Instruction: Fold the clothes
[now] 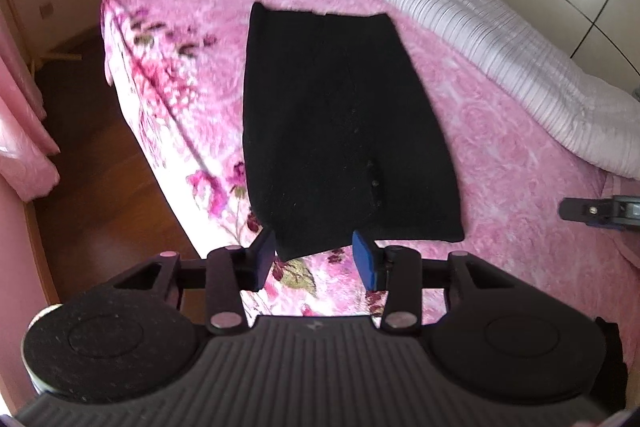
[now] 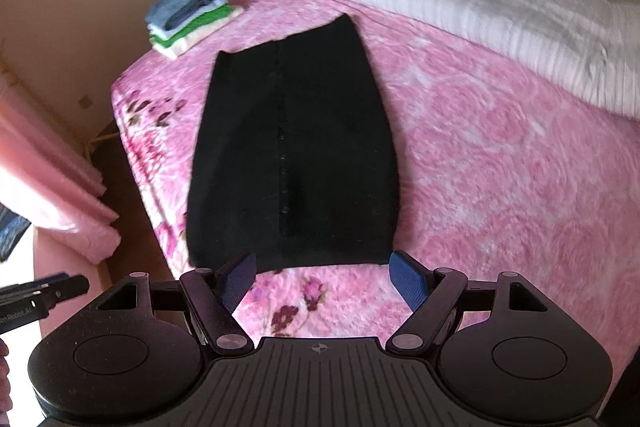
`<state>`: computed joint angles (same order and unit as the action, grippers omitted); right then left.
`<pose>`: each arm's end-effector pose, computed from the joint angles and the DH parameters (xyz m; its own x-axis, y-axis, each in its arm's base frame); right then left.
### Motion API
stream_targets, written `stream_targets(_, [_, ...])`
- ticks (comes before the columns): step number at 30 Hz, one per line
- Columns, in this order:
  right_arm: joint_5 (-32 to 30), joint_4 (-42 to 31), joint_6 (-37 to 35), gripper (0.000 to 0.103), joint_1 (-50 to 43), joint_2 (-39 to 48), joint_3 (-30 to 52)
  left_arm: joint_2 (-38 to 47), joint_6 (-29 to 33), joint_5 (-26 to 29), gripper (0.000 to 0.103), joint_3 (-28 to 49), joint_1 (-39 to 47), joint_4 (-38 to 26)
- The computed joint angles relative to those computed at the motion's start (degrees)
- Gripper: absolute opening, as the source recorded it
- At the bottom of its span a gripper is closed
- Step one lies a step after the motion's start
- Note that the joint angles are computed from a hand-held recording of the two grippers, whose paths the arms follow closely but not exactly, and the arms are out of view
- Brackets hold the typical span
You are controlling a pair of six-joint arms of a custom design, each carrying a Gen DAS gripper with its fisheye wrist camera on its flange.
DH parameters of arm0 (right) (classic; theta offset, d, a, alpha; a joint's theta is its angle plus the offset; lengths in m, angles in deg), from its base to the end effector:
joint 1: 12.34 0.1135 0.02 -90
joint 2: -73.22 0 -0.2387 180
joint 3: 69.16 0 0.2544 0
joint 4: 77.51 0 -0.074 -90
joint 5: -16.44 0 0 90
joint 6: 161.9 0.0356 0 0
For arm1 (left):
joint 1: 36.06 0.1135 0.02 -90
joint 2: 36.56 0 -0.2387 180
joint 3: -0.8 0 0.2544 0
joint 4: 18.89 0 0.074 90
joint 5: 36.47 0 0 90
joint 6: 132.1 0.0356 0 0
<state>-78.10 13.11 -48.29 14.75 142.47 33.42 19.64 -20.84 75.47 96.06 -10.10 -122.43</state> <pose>0.1849 0.0977 0.3857 -0.8743 0.0013 -0.4854 -0.1562 0.9461 0.2838 0.1235 0.0453 0.3756 -0.8509 -0.0402 -0.5238 0.0507 0.9861 -0.1580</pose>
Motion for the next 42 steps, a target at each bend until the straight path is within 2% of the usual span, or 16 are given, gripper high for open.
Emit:
stream_targets(5, [1.28, 4.14, 2.11, 0.077, -1.36, 5.21, -0.61, 9.88, 0.75, -0.10, 0.039, -3.15, -5.08, 10.06])
stream_targets(7, [2.03, 6.48, 3.39, 0.068, -1.02, 8.24, -0.99, 15.26, 2.66, 0.28, 0.039, -3.59, -6.73, 13.96])
stream_targets(10, [2.23, 8.30, 5.30, 0.061, -0.27, 15.54, 0.54, 24.04, 4.87, 0.63, 0.038, -2.87, -7.79, 18.00])
stream_targets(16, [2.18, 12.24, 5.90, 0.061, 0.15, 27.76, 3.27, 42.31, 9.61, 1.53, 0.039, 4.63, -5.50, 17.05])
stream_targets(22, [0.91, 17.74, 2.58, 0.061, -2.28, 30.48, -1.12, 51.95, 8.60, 4.15, 0.039, 6.80, -1.16, 16.70])
stream_targets(25, [-1.29, 19.78, 0.61, 0.061, -4.67, 29.78, -4.22, 53.66, 6.50, 6.71, 0.039, 4.50, 1.41, 16.68])
stream_targets(29, [-5.17, 23.53, -2.64, 0.061, -8.58, 28.02, -10.08, 53.13, 3.16, 10.16, 0.039, -2.38, 5.06, 19.94])
stream_targets(35, [-14.06, 31.77, -5.68, 0.061, -16.39, 27.01, -19.58, 51.59, -3.14, 17.11, 0.040, -14.33, 9.79, 30.61])
stream_targets(39, [-22.89, 38.89, -3.09, 0.061, -22.56, 27.01, -25.77, 51.13, -6.12, 23.42, 0.042, -19.79, 13.69, 36.17])
stream_targets(42, [-30.40, 42.99, -0.26, 0.060, -26.22, 29.08, -29.03, 50.59, -4.47, 25.57, 0.042, -21.54, 15.23, 36.91])
